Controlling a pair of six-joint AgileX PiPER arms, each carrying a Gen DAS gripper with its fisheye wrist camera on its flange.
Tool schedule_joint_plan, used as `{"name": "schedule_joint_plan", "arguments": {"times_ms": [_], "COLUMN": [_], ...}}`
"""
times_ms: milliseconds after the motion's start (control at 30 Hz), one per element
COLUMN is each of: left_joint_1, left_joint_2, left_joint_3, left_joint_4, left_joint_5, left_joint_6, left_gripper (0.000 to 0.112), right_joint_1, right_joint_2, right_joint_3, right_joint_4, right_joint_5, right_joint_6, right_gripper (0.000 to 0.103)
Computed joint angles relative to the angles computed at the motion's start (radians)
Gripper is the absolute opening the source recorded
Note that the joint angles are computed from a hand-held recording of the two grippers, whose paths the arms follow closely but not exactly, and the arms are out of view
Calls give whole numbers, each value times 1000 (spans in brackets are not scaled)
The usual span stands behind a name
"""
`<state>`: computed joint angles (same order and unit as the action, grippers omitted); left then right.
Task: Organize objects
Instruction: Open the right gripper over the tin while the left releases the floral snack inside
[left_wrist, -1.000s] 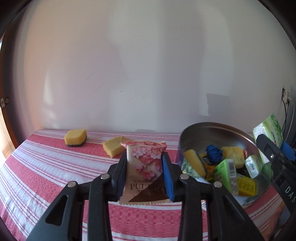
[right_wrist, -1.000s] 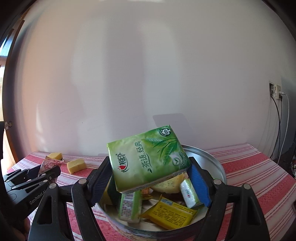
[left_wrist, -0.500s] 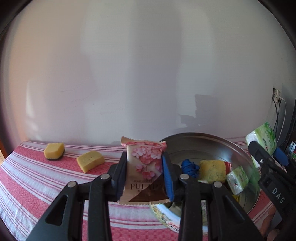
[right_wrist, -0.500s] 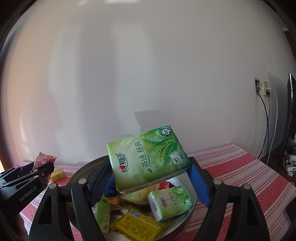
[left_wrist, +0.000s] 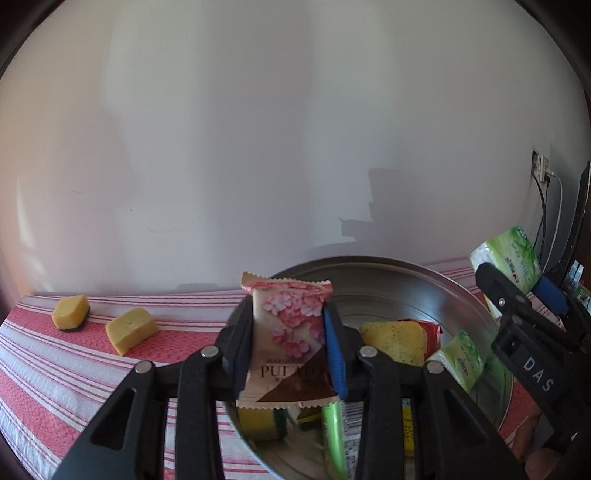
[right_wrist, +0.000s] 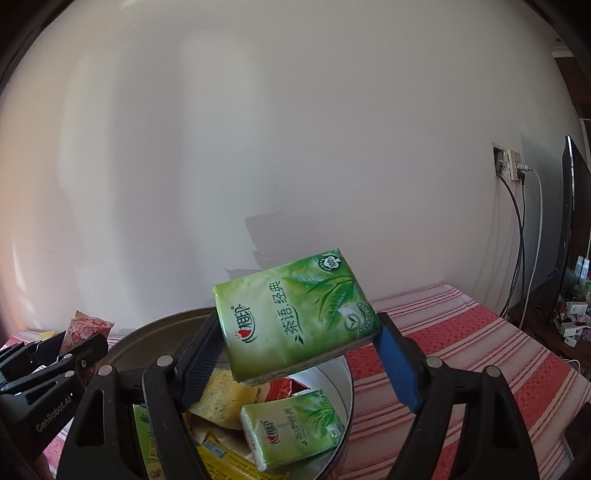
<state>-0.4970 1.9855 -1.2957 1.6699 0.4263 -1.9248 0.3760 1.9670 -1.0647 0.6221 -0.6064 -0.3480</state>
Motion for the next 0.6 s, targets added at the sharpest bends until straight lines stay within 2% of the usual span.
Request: {"name": "schedule_joint_plan", "arguments": {"times_ms": [333, 433, 500, 600], "left_joint_1": [18, 19, 21, 18], "left_joint_2": [88, 100, 108, 118], "left_joint_3": [-149, -181, -201, -218], "left_joint_4": [-317, -403, -449, -485], "left_joint_5": [-38, -31, -21, -9], "left_joint_6": [332, 417, 464, 504], "left_gripper": [34, 34, 35, 34], "right_joint_1": [-23, -32, -28, -51], "right_joint_2": [49, 63, 58, 64], "right_joint_3": [-82, -119, -109, -132], "right_joint_4": [12, 38, 22, 7], "right_joint_5": [122, 163, 153, 180], "right_joint_6": [-3, -39, -19, -26], "right_gripper": [82, 82, 82, 82]}}
